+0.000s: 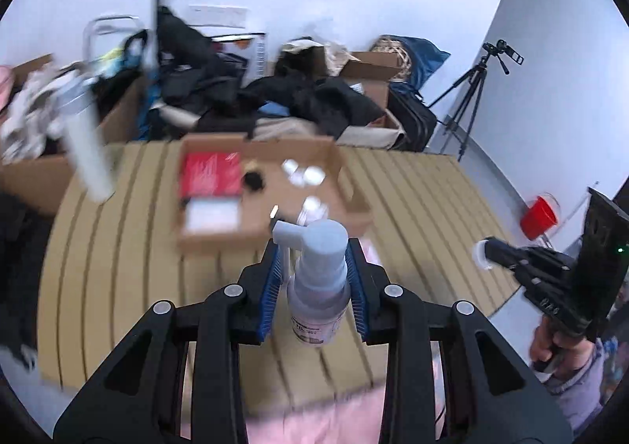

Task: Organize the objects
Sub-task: 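Lower the spray bottle and white lid into the tray and open both tools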

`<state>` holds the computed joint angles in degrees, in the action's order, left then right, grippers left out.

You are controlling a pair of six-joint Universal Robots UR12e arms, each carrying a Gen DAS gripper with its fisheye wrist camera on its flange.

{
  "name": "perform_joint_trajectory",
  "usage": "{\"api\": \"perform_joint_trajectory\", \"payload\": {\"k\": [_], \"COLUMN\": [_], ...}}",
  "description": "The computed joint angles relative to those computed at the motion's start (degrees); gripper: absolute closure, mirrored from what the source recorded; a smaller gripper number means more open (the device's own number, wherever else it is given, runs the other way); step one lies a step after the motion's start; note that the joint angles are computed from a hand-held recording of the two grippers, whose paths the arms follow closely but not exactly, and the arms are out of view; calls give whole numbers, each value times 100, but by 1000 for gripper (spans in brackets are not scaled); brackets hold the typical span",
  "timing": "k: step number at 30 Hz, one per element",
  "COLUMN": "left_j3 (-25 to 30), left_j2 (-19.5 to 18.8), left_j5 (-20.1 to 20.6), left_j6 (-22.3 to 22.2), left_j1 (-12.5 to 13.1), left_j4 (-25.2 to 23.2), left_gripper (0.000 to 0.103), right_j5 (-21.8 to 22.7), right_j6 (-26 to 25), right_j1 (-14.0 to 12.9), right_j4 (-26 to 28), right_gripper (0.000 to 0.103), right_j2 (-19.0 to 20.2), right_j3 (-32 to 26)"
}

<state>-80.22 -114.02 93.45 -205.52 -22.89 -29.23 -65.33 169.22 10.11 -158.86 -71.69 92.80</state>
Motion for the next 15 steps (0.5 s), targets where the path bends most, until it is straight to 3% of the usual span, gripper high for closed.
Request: {"api": "perform_joint_trajectory", "payload": {"k": [4, 8, 10, 12, 13, 15], "left_j3": [1569, 2971, 3514, 3886, 4012, 4129], "left_j2": [-1029, -2062, -2470, -2758, -2864, -2953], "left_j5": [-408, -1016, -814, -753, -829, -836], "left_j6": [47, -533, -606, -654, -617, -613], "left_j1": [295, 566, 582, 595, 616, 627], "left_j4": [-1338, -2585, -2941, -3163, -3270, -3418], "left_gripper": [75, 75, 75, 59, 45, 43], "right_j5": [157, -526, -643, -929, -1159, -1540], "right_j6": [64, 76, 146, 161, 101, 34], "right_j1": [152, 393, 446, 493, 530, 589], "right_j4": [1132, 2278, 2807, 3117, 3359, 3641], "right_gripper": [98, 98, 98, 98, 97, 97], "right_j2": [925, 2032, 2470, 2749, 2915, 3089], "right_j3": [-1443, -3057, -3678, -4041, -4279, -4528]}}
